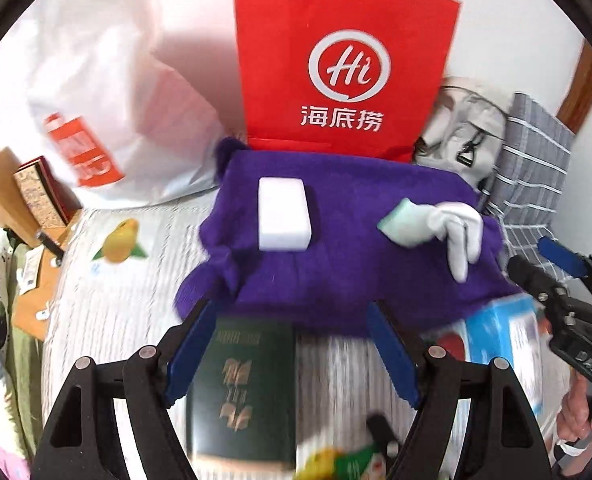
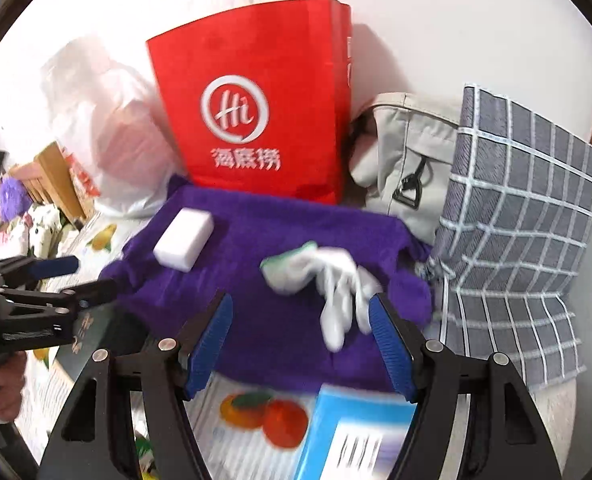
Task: Organize soft objects
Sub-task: 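Grasp the yellow mesh pouch with the right tool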
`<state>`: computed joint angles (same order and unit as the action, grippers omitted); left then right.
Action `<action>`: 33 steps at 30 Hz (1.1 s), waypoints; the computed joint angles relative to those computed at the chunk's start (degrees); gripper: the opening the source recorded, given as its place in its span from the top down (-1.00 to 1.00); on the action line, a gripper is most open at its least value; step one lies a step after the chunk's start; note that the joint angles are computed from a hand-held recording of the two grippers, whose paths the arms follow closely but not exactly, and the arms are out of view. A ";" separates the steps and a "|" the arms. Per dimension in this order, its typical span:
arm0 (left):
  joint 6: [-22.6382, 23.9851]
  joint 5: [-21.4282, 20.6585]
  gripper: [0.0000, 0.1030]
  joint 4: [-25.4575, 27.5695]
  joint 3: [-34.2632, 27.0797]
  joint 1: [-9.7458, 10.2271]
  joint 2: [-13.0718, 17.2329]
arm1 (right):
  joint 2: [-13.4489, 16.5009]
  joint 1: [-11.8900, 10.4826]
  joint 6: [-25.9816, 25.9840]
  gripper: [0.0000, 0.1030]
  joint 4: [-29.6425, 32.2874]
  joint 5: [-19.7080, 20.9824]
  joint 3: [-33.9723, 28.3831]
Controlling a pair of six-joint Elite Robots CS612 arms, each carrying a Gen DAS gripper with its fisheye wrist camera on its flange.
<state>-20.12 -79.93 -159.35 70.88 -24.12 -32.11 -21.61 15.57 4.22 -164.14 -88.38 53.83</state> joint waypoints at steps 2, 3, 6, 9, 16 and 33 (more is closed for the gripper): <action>-0.19 -0.74 -0.49 -3.67 4.59 -0.11 -2.36 | -1.57 0.22 0.66 -0.36 -1.05 0.81 3.24; -0.25 -1.01 -0.49 -4.72 6.00 -0.22 -3.12 | -2.44 0.37 0.94 -0.36 -1.62 1.36 5.08; -1.37 -0.62 -0.49 -7.79 10.77 -0.62 -5.36 | -4.86 0.88 1.63 -0.36 -4.00 1.20 10.64; -3.00 0.27 -0.49 -11.55 16.05 -1.11 -7.47 | -6.94 1.23 2.49 -0.36 -6.91 1.58 15.92; -5.27 2.67 -0.49 -14.76 22.71 -2.04 -9.12 | -9.52 2.09 4.46 -0.36 -11.95 3.13 24.37; -9.32 -0.38 -0.49 -17.09 27.38 -0.53 -9.00 | -7.23 7.06 0.53 -0.57 -6.23 -0.49 22.56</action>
<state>-29.44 -80.31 -176.44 98.26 -24.65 -41.10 -28.84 22.63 4.75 -170.38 -88.87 76.39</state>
